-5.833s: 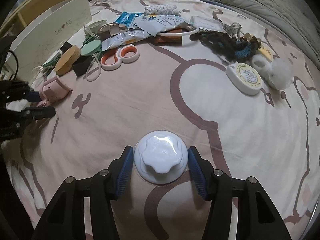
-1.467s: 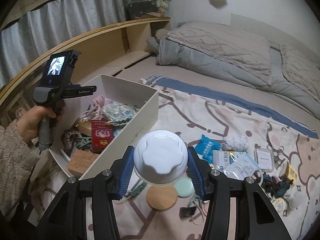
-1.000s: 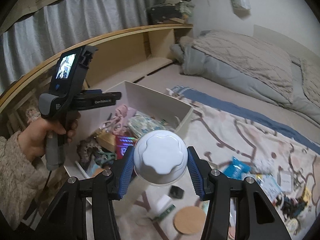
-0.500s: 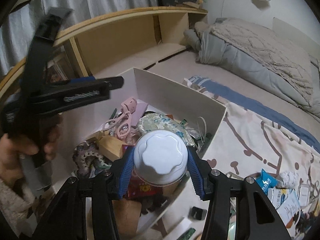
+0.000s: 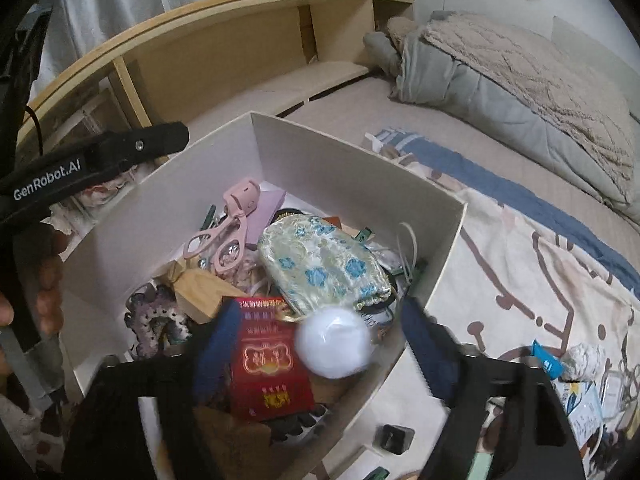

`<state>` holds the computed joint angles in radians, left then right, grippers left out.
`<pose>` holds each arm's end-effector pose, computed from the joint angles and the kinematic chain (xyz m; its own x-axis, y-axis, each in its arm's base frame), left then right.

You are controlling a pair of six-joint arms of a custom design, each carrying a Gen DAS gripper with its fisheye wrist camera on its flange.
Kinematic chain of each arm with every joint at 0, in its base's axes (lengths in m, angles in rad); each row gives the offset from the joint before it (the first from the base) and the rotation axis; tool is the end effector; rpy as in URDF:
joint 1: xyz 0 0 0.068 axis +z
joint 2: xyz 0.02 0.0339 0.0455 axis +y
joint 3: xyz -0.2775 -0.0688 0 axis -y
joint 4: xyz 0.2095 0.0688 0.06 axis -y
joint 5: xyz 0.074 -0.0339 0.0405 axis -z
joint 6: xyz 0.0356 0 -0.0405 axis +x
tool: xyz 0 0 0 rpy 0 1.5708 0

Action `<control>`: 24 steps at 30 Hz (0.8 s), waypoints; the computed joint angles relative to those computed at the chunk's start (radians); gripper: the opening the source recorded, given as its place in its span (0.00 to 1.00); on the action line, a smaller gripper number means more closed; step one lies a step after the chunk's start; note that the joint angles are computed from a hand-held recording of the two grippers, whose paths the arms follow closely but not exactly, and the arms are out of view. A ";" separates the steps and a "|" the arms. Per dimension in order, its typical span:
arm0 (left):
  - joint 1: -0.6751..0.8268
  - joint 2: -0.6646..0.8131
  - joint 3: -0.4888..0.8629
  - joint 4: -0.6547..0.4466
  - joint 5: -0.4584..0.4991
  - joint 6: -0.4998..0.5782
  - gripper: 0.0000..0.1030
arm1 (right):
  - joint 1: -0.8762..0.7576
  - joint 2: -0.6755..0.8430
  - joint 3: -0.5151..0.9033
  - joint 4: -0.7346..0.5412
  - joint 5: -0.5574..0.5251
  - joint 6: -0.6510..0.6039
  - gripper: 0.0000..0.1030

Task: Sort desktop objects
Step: 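Lower the white knob-shaped cap into the box and open the right tool, then withdraw both tools from the box back over the blanket items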

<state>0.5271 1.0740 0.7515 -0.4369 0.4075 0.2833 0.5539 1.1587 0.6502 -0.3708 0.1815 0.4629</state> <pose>0.1651 0.0798 0.2745 -0.6310 -0.0703 -0.7726 -0.0386 0.9975 -0.0593 0.1655 0.0948 0.2342 -0.7735 0.0380 -0.6327 -0.0828 0.9836 0.1603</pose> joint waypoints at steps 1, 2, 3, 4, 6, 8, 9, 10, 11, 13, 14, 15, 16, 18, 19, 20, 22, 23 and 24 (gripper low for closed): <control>0.003 -0.002 0.003 -0.002 0.003 0.002 0.85 | 0.008 -0.003 0.004 -0.011 0.015 -0.001 0.81; 0.006 -0.004 0.005 -0.004 0.005 0.003 0.85 | 0.011 -0.006 0.007 -0.018 0.018 -0.003 0.81; 0.009 -0.006 0.007 -0.007 0.006 0.004 0.85 | 0.014 -0.019 0.006 -0.026 0.019 -0.006 0.81; 0.012 -0.009 0.009 -0.011 0.007 0.005 0.85 | 0.021 -0.025 0.009 -0.035 0.028 -0.005 0.81; 0.018 -0.014 0.013 -0.018 0.008 0.007 0.85 | 0.028 -0.040 0.014 -0.047 0.041 -0.006 0.81; 0.025 -0.022 0.018 -0.030 0.012 0.011 0.85 | 0.038 -0.063 0.013 -0.053 0.049 0.002 0.81; 0.028 -0.028 0.020 -0.038 0.014 0.014 0.85 | 0.045 -0.076 0.011 -0.057 0.056 0.010 0.81; 0.030 -0.035 0.023 -0.046 0.015 0.017 0.85 | 0.053 -0.090 0.010 -0.062 0.064 0.019 0.81; 0.034 -0.042 0.025 -0.055 0.017 0.021 0.85 | 0.062 -0.100 0.011 -0.067 0.073 0.026 0.83; 0.037 -0.055 0.029 -0.070 0.019 0.026 0.87 | 0.082 -0.125 0.011 -0.082 0.095 0.041 0.95; 0.036 -0.066 0.030 -0.078 0.019 0.029 0.88 | 0.094 -0.138 0.012 -0.091 0.101 0.049 1.00; 0.034 -0.078 0.030 -0.086 0.019 0.031 0.91 | 0.104 -0.155 0.012 -0.098 0.108 0.054 1.00; 0.030 -0.089 0.032 -0.096 0.017 0.033 0.91 | 0.122 -0.169 0.018 -0.118 0.131 0.068 1.00; 0.022 -0.110 0.041 -0.121 0.016 0.038 0.92 | 0.159 -0.192 0.033 -0.158 0.180 0.091 1.00; 0.018 -0.123 0.044 -0.136 0.014 0.037 0.93 | 0.173 -0.204 0.040 -0.178 0.197 0.099 1.00; 0.013 -0.137 0.046 -0.149 0.013 0.035 0.93 | 0.192 -0.217 0.050 -0.204 0.223 0.110 1.00; -0.002 -0.166 0.053 -0.179 0.003 0.030 0.93 | 0.214 -0.246 0.061 -0.244 0.251 0.127 1.00; -0.013 -0.180 0.058 -0.193 -0.005 0.026 0.93 | 0.216 -0.260 0.068 -0.262 0.257 0.132 1.00; -0.024 -0.195 0.062 -0.209 -0.012 0.023 0.93 | 0.220 -0.274 0.076 -0.284 0.266 0.140 1.00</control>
<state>0.5030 0.8790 0.8133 -0.6454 0.3959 0.3060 0.7744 0.8850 0.7261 -0.6549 0.4478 0.6034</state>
